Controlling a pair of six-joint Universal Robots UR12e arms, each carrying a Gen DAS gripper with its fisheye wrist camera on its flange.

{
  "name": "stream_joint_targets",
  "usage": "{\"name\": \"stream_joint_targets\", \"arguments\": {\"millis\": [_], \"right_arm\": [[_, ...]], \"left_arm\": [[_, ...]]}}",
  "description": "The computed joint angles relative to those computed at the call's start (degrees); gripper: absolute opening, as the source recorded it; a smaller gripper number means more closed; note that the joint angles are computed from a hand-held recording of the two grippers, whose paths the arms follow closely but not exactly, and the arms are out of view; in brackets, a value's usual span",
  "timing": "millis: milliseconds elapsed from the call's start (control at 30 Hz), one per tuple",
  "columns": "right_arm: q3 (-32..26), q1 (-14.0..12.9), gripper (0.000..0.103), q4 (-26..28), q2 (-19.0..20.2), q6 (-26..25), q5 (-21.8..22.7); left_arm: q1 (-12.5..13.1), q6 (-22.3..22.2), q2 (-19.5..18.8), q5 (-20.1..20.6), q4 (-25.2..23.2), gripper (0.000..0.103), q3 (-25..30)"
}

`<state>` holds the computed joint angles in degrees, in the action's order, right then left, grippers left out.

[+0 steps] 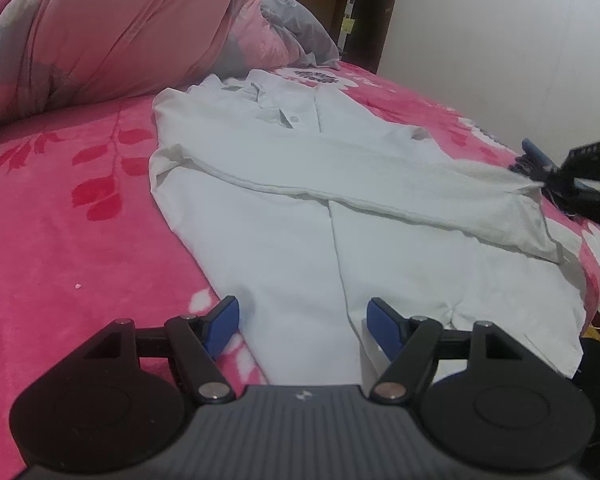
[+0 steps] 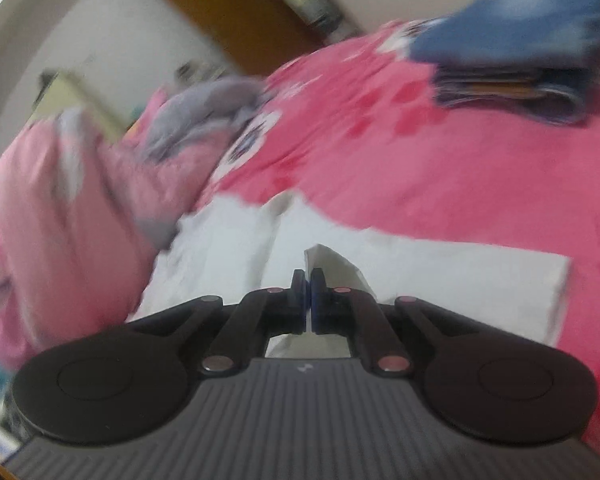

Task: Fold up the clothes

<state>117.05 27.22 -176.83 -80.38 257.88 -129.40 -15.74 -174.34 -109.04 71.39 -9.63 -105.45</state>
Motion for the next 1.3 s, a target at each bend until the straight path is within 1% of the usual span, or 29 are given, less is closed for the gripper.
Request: {"name": "stream_joint_targets", "arguments": {"millis": [33,67,100,133,200,233,267,300,433,533,633,700,733,767,867,933,1000,1033,1100,1200,1300], "right_arm": [[-0.08,0.13,0.004,2.62,-0.21,2.52,-0.79],[0.13,0.11,0.004,3.28,-0.37,3.46,-0.66],[0.42,0.17,0.005,3.05,-0.45,4.06,-0.64],[0.83,0.49,0.006,1.71,-0.46,4.27,-1.27],[1.50,1.56,0.017,1.00,-0.89,5.38,-3.90],[1.78,2.11,0.026,1.86,-1.39,5.99,-5.10],[2.12,2.54,0.028,2.70,-1.94,6.42,-5.65],[2.48,2.70,0.028,3.05,-2.45,6.05,-4.59],[3.41,2.66,0.028,2.81,-3.75,1.43,3.01],[2.17,2.89,0.028,6.15,-3.56,-3.52,5.65],[0.34,2.97,0.027,11.71,-3.07,-8.55,7.15],[-0.54,3.33,0.013,14.47,-2.65,-10.67,6.43],[-0.84,3.55,0.000,15.57,-2.51,-11.28,5.83],[-0.90,3.83,0.000,15.98,-2.49,-11.37,5.09],[-0.47,4.85,0.000,15.03,-2.64,-10.56,2.35],[-0.25,5.49,0.000,16.41,-2.80,-8.41,0.39],[0.41,5.75,0.000,17.29,-3.07,-5.32,-0.16],[0.81,5.91,0.000,16.98,-3.17,-4.30,-0.35],[1.77,6.42,0.002,14.13,-3.20,-3.48,-1.38],[2.28,6.53,0.003,9.60,-3.15,-5.79,-3.57],[1.20,5.28,0.004,9.35,-3.20,-9.77,-5.13]], "left_arm": [[0.05,0.00,-0.01,-0.14,-0.05,0.072,0.04],[0.13,-0.02,0.00,-0.34,-0.09,0.073,0.04],[0.26,-0.09,0.05,-0.65,-0.12,0.072,-0.01],[0.37,-0.19,0.09,-0.91,-0.16,0.073,-0.06],[0.55,-0.44,0.14,-1.30,-0.27,0.073,-0.12],[0.60,-0.43,0.18,-1.40,-0.32,0.072,-0.14],[0.63,-0.44,0.21,-1.45,-0.37,0.072,-0.16],[0.62,-0.42,0.22,-1.42,-0.47,0.072,-0.15],[0.58,-0.48,0.39,-1.14,-0.79,0.072,-0.15],[0.49,-0.71,0.66,-0.66,-0.90,0.072,-0.33],[0.29,-0.36,0.89,0.10,-0.92,0.072,-0.57],[0.19,-0.27,1.01,0.49,-0.80,0.073,-0.75],[0.13,-0.28,1.02,0.67,-0.77,0.073,-0.78],[0.08,-0.26,1.04,0.84,-0.75,0.072,-0.81],[-0.01,-0.28,1.12,1.15,-0.75,0.073,-0.91],[-0.06,-0.40,1.15,1.27,-0.79,0.073,-0.92],[-0.13,-0.44,1.16,1.44,-0.87,0.072,-0.90],[-0.16,-0.38,1.19,1.50,-0.89,0.072,-0.93],[-0.12,-0.10,1.23,1.48,-1.03,0.073,-0.95],[-0.12,-0.08,1.27,1.55,-1.11,0.072,-1.01],[-0.20,-0.07,1.29,1.82,-1.04,0.073,-1.03]]}}
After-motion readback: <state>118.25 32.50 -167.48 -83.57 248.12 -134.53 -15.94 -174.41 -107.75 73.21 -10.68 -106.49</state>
